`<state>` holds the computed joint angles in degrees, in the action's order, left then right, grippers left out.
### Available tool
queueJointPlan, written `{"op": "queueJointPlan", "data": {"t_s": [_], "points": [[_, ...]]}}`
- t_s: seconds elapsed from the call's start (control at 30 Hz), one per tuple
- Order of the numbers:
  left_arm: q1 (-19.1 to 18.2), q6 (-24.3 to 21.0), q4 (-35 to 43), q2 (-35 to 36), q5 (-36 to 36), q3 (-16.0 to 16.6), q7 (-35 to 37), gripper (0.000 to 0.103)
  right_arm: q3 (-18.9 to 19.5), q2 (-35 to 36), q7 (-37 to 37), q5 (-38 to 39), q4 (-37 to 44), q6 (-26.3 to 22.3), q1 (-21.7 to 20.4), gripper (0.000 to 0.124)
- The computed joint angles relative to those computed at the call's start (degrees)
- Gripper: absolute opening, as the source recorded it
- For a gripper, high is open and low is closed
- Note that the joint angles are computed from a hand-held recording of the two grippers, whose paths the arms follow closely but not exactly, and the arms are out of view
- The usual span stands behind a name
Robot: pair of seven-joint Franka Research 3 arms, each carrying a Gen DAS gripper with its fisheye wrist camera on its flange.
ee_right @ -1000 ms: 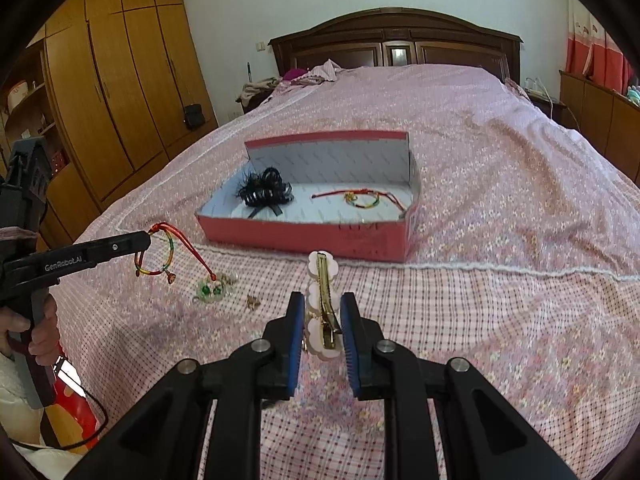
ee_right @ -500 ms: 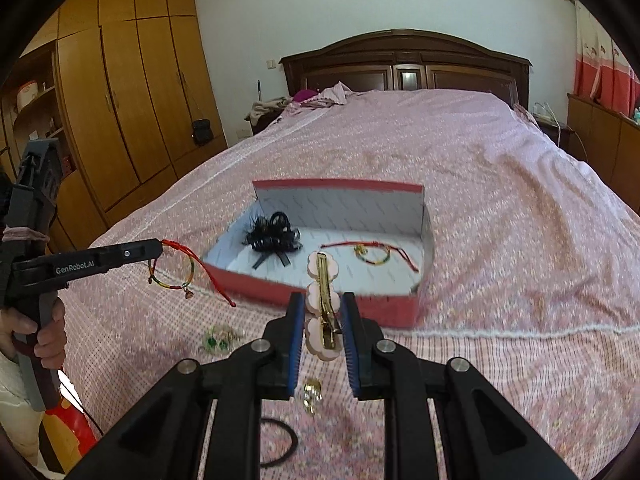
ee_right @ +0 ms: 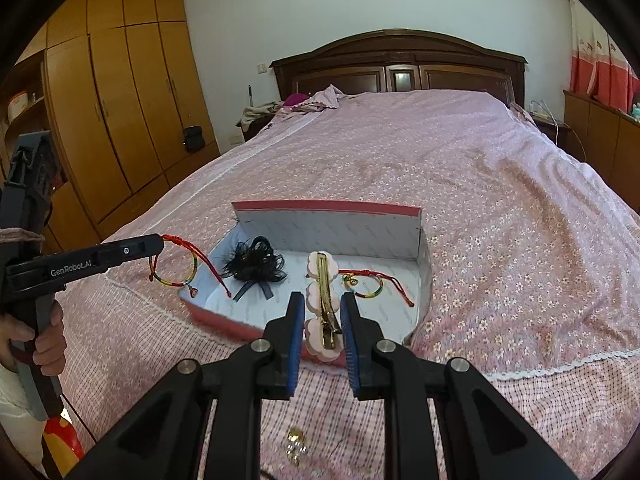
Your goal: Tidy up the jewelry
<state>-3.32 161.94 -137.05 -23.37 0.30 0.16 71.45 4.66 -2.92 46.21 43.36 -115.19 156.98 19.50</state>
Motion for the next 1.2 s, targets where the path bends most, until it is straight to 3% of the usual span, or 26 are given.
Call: {"op": "queueJointPlan", "data": {"t_s": [0.23, 1.0, 1.2], "points": [[-0.9, -0.2, 3.0, 5.0, -2.7, 0.9, 2.8, 0.000, 0.6, 4.7, 3.0, -2.5, 4.0, -0.3, -0.6, 0.020], [2.5, -4.0, 6.7, 13.7, -6.4, -2.1, 5.2, 0.000, 1.6, 13.7, 13.4, -15.8, 9.6, -1.8, -2.0, 0.019], [4.5, -4.2, 6.7, 14.0, 0.6, -3.9, -1.0, 0.018, 2.1, 13.9, 12.6, -14.7, 9.7, -2.1, -2.6, 0.019]]}}
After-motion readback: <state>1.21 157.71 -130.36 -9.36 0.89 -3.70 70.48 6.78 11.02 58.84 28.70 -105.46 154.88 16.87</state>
